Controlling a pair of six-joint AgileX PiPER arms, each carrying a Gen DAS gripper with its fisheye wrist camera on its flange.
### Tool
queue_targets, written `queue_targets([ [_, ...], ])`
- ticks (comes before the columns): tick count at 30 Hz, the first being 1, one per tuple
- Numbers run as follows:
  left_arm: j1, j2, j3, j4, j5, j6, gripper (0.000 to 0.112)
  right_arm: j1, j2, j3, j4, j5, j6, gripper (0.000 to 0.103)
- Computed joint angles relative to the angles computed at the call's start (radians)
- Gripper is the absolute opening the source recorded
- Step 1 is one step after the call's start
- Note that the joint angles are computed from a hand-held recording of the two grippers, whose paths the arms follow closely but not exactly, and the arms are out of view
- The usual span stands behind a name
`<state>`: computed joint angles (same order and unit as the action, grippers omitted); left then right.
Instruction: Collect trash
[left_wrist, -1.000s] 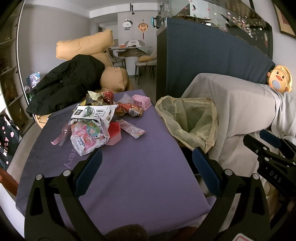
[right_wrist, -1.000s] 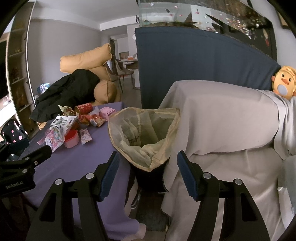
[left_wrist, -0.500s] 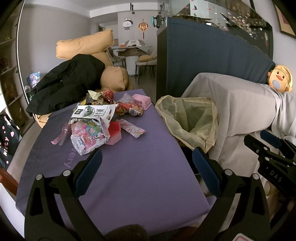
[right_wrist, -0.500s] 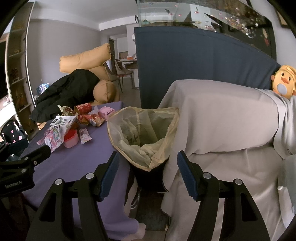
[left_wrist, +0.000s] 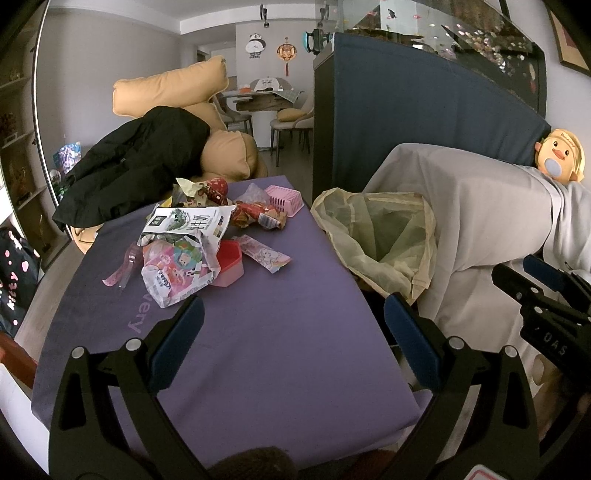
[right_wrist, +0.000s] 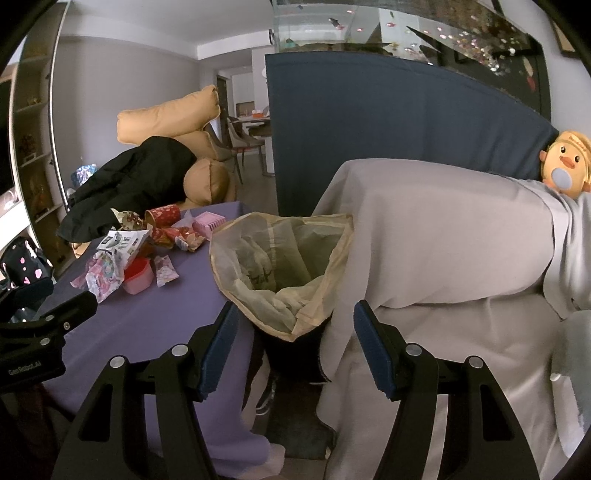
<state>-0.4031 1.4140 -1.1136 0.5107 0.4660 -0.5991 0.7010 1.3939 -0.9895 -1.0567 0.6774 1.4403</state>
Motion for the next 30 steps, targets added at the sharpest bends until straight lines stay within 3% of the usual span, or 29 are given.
queue_targets([
  [13, 0.004, -0.004, 0.011, -0.004, -0.006, 0.003, 0.093, -0.021, -0.011, 0.018, 0.020, -0.033, -0.043, 0.061],
  [23, 0.019, -0.003, 0.016, -0.031, -0.020, 0.031, 0.093, -0.006, 0.003, -0.011, 0.044, -0.012, -0.069, 0.061],
  [26, 0.066, -0.001, 0.020, -0.122, -0.048, 0.130, 0.093, -0.016, 0.024, -0.033, 0.057, -0.014, -0.072, 0.061],
  [30, 0.171, 0.009, 0.012, -0.404, -0.110, 0.442, 0.093, -0.041, 0.052, -0.064, 0.086, -0.030, -0.084, 0.061],
])
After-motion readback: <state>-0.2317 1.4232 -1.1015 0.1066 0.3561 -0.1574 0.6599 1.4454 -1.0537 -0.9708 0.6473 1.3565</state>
